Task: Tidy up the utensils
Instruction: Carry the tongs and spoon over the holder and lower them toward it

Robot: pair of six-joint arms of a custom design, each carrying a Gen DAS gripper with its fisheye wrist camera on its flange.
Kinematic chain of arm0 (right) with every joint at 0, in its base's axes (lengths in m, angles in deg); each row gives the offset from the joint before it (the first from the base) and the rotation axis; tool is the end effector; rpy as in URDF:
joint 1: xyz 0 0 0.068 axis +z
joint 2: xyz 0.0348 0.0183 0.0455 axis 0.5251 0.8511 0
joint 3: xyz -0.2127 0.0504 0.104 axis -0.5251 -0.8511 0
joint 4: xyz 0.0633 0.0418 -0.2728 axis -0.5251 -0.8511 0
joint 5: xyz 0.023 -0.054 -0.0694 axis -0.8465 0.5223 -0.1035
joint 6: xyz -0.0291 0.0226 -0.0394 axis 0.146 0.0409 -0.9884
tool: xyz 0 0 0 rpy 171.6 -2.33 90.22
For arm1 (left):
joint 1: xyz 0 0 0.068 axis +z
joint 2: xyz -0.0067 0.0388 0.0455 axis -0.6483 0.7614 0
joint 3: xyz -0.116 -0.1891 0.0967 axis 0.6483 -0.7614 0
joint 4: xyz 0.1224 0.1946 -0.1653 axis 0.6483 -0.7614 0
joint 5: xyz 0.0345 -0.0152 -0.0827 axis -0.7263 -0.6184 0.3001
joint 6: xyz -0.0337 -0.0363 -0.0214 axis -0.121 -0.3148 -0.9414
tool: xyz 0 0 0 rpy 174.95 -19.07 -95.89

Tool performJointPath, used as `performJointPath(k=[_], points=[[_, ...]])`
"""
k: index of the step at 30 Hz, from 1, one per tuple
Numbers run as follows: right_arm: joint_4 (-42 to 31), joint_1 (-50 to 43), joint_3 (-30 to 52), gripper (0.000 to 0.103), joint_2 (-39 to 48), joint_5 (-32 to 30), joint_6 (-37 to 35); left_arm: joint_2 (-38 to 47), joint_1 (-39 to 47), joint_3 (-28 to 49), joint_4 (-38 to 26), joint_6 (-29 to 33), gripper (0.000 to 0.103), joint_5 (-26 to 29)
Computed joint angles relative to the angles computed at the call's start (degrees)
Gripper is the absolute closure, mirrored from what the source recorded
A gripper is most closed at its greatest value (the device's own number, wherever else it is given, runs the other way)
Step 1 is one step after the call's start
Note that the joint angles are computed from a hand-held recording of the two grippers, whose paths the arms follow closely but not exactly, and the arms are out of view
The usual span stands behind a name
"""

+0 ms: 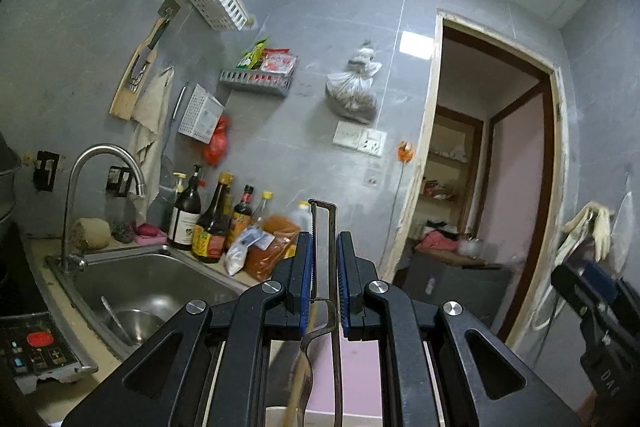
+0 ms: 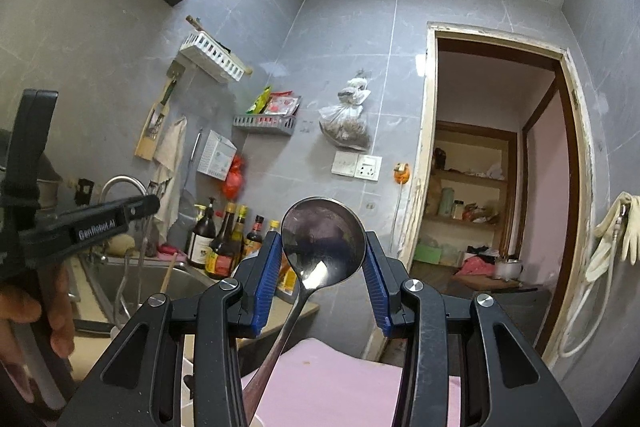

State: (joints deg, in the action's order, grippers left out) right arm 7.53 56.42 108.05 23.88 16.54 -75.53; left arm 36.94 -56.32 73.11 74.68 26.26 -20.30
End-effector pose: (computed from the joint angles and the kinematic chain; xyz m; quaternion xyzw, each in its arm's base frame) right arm 0.2343 0.1011 0.3111 -0.1711 0.6366 -0.0069 0.7519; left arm 0.2836 -0.0738 0.3200 -0.0654 0.6831 -0.1305 0.7155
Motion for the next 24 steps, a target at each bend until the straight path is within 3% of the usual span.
performJointPath(k=[9,24], points=[[6.9,-0.2,-1.4,0.065,8.8,1.6,2.0,6.1,-1.2,-2.4,6.8,2.7,0.094,-0.7],[1.4,-1.3,-2.6,0.065,11.9,-1.6,4.9,6.5,-2.6,-5.6,4.4,1.4,0.093,0.6]])
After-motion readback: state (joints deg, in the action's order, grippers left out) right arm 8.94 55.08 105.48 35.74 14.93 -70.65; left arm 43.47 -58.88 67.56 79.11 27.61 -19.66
